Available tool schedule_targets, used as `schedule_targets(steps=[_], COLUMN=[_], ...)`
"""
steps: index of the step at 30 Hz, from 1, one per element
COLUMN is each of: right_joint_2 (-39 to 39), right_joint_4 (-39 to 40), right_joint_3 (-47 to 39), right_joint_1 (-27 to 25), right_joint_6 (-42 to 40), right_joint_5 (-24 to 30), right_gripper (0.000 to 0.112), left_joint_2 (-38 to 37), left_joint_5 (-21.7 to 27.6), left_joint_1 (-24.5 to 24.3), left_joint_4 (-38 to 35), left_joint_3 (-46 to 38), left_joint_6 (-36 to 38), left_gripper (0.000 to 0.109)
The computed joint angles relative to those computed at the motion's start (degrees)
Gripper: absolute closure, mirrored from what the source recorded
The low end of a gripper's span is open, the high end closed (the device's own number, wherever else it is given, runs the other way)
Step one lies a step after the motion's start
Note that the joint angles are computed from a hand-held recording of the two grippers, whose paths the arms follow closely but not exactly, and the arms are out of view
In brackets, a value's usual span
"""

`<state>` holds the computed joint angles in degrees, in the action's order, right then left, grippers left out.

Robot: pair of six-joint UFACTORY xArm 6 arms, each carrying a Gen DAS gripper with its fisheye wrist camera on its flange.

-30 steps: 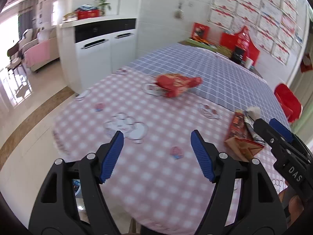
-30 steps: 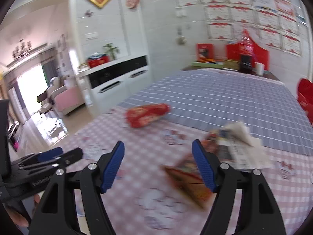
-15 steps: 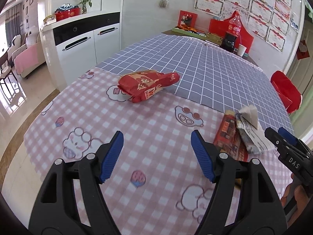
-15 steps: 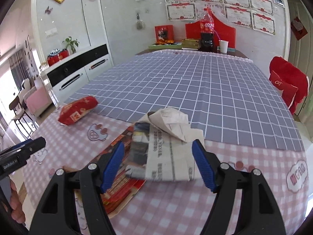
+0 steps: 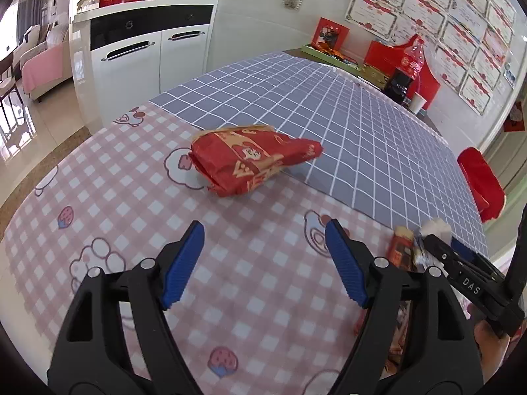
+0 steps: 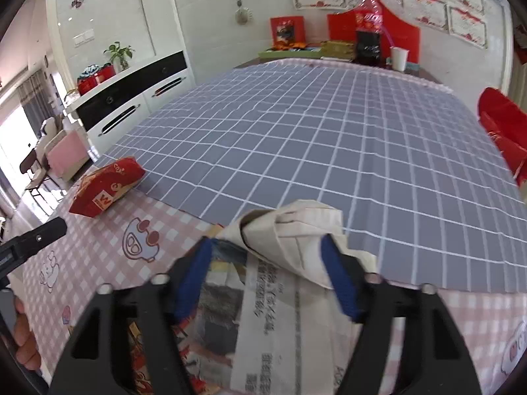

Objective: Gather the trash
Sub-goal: 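Grasp the folded newspaper with the right gripper, then grasp the red paper snack bag with the left gripper and lift it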

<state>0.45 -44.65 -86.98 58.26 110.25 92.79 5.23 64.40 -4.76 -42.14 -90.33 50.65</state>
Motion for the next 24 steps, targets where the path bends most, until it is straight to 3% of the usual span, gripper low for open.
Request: schedule_targets(steps=[3, 4, 5, 12, 20, 24], right_joint_2=[0.59, 1.11, 1.33, 4.66, 9.94, 13.5], right_joint_4=[0.24, 0.11, 0.1, -3.74, -4.09, -3.27], right_joint_3=[-0.62, -1.25, -1.52, -7.15, -14.33, -18.44], right_joint_1=[-1.07, -1.24, -1.36, -0.32, -3.1, -4.69], right_joint_6=[-3.16, -3.97, -4.51, -6.35, -11.09, -13.93], right_joint_5=[-0.86, -0.71, -0.74, 2.83, -0.86, -3.18], right_gripper=[0.078, 0.093, 0.098, 0.103, 0.103, 0.103], left_joint_2=[1.68, 2.15, 2.88, 5.72, 7.38, 7.27], left_joint_5=[-0.37, -0.35, 0.02, -4.1, -6.27, -8.89], left_joint_1=[-0.58, -0.69, -0.75, -1.64, -2.56, -3.93], left_joint_4=[-0.01, 0.07, -0.08, -0.32, -0.28, 1.33], left_joint_3=[-1.23, -1.73, -2.46, -4.51, -5.64, -4.73], left_joint_6=[-0.74, -1.14, -1.46, -2.38, -0.77, 1.51], left_gripper=[0.034, 0.034, 0.034, 0.034, 0.035, 0.052])
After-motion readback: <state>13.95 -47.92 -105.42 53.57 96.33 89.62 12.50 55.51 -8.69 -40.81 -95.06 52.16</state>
